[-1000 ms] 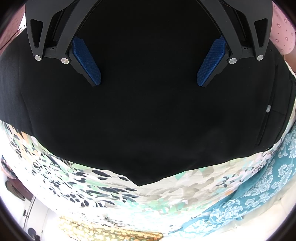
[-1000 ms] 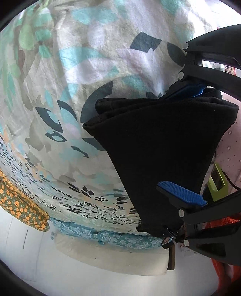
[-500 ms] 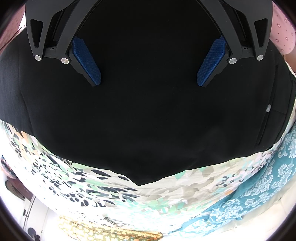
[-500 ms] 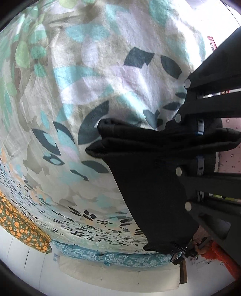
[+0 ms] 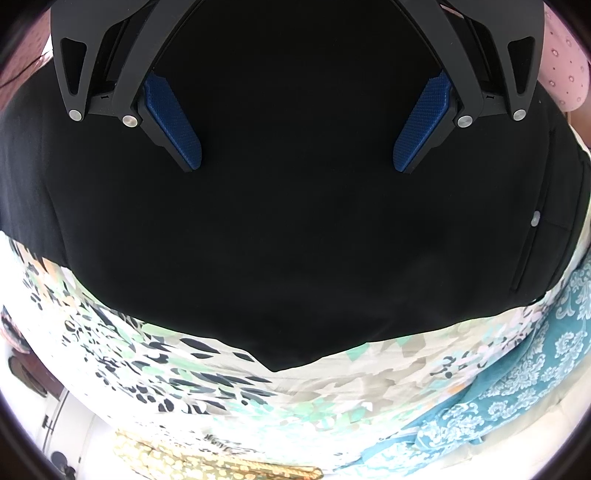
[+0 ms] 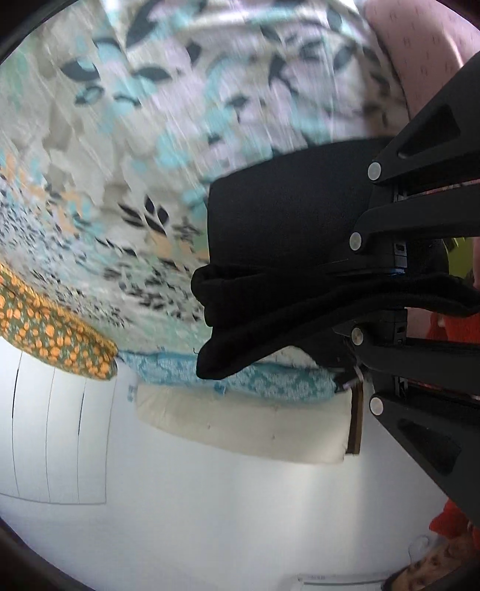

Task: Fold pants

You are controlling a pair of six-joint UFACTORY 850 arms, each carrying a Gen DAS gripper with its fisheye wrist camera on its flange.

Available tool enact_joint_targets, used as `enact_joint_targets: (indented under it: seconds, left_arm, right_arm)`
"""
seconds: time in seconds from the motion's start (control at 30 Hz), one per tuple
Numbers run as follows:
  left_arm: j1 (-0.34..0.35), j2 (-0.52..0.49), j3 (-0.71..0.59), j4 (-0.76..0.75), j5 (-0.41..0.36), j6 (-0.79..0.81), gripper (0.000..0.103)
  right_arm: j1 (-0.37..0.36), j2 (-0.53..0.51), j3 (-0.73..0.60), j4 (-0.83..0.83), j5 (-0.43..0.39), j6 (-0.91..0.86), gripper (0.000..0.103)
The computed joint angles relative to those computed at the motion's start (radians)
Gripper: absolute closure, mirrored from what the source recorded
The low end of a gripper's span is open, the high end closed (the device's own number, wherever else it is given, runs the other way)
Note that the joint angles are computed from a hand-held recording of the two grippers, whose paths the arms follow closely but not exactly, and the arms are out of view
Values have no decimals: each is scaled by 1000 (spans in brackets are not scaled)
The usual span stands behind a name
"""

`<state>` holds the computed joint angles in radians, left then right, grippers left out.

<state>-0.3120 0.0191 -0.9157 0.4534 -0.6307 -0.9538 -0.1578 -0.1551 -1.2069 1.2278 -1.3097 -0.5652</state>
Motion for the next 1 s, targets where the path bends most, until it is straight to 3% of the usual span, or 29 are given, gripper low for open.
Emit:
enact_joint_targets:
  seconds: [0.17,0.3,0.43,0.5,0.53,0.6,0.7,0.77,0.9,0.97,1.0]
  left_arm:
    - [19,19,10,-57,16,48,1]
    - [45,55,34,-134,54,91,1]
    - [81,98,65,-229,103,142,1]
    - [99,115,78,-282,128,170,1]
    - [107,123,83,-306,138,182,1]
    - [126,148,99,-359,170,203,1]
    - [140,197,125,-428,245,252,1]
    - [129,220,131,-467,291,310,1]
    - [69,212,110,-634,346,588,5]
    - [34,178,82,-605,331,616,33]
    - [26,150,63,-628,309,658,38]
  right_arm:
    - [228,-55,5,155,32,-20,92]
    - [405,-142,-43,225,129,-18,92]
    - [555,-210,-132,164,250,-7,90]
    - [622,-235,-201,25,323,28,75]
    - [649,-250,-241,-55,341,57,53]
    - [671,-240,-264,-116,364,43,35]
    - [645,-169,-221,-106,410,-34,33]
    - [616,-109,-170,-132,459,-50,27]
    - [554,37,-16,-183,520,-38,23]
    - [542,91,43,-211,537,-5,23]
    - [533,123,82,-218,545,7,23]
